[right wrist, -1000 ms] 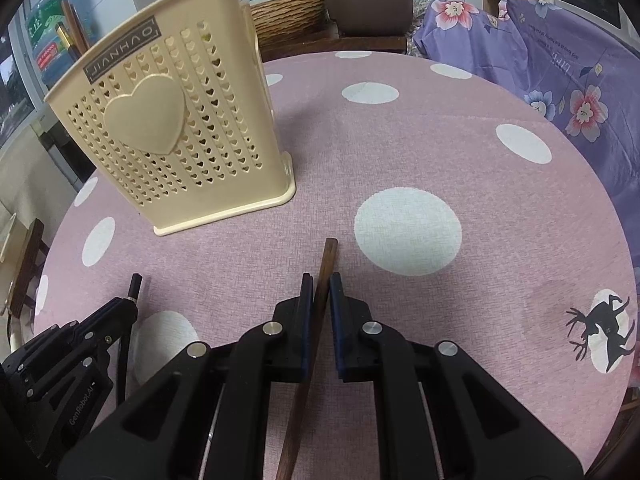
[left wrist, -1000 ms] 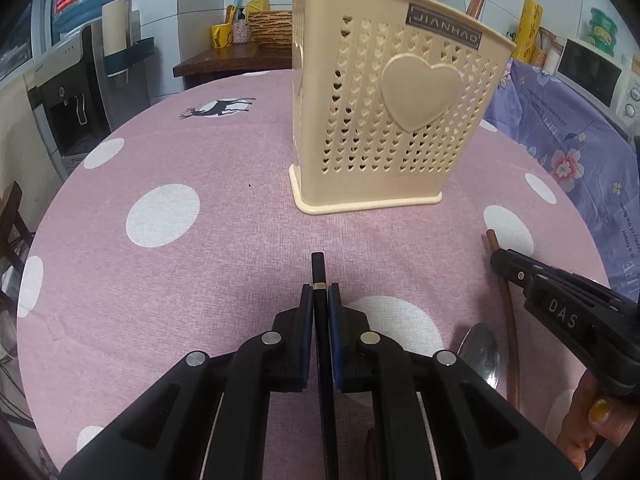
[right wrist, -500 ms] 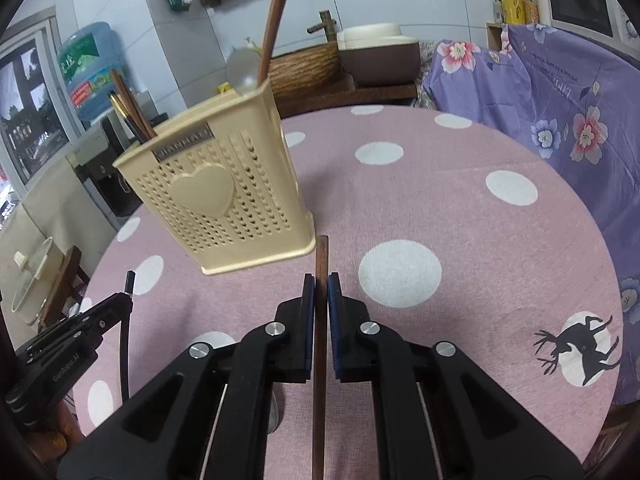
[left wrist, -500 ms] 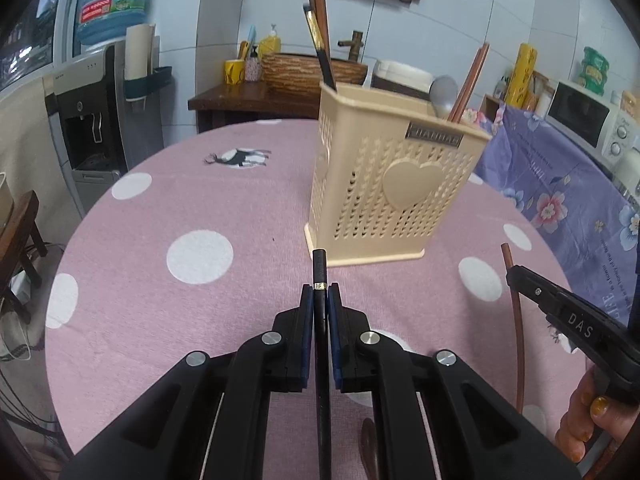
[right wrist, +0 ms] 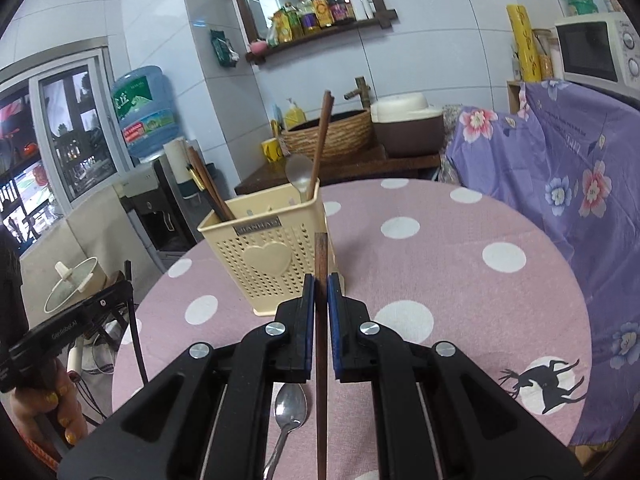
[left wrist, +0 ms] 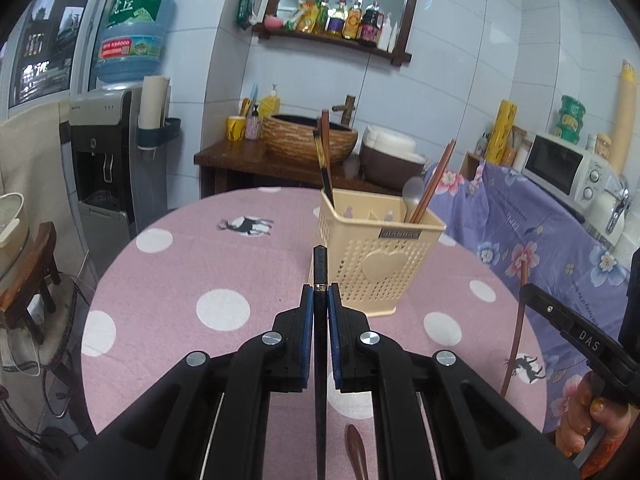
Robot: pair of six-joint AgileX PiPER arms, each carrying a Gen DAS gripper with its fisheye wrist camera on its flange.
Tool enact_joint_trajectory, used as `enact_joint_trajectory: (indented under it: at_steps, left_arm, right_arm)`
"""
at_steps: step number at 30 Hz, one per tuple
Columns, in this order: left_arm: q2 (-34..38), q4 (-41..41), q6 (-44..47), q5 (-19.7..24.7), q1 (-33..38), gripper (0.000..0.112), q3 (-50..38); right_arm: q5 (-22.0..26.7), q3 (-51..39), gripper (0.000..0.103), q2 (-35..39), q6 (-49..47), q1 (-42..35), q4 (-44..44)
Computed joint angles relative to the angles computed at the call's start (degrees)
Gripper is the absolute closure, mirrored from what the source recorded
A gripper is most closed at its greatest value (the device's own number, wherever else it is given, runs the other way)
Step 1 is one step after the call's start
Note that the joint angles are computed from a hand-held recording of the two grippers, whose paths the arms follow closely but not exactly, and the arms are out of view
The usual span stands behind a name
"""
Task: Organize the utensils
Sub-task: 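Lift both chopsticks and carry them above the beige holder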
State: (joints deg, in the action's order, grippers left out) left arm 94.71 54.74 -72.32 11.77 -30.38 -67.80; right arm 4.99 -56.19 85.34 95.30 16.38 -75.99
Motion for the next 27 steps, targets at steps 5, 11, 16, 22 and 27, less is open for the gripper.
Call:
enact_joint_trajectory:
  at_steps: [5,11,16,22,27]
  left_arm:
    - [-1.83,9.69,-9.16,0.60,-0.51,0.104,0.38]
    - [-1.06,11.46,-10.54,1.20,-0.48,0.104,-1.68]
    - [-0.52,11.94,-10.64,1.35,-0.13,0.104,-3.06]
    - [0.09,12.21,-10.41,1.66,-0.24,0.104,-4.18]
    - [0.82,6.60,-3.89,1.77,0.03,0.104,-6.41]
  right_arm:
    - [0.85,0.45,0.096,-2.37,5.37,0.82,-6.32]
    - [1.77,-1.05,0.096,-2.84,-1.40,1.15,-0.77]
    - [1.57,-2.55,0.096,-2.74,-8.02,0.23,5.29]
    - [2.70,-4.84,0.096,-1.56,-12.65,0.12,8.63]
    - [3.02,-7.43,0.096,-0.51,-22.04,-0.48,17.03]
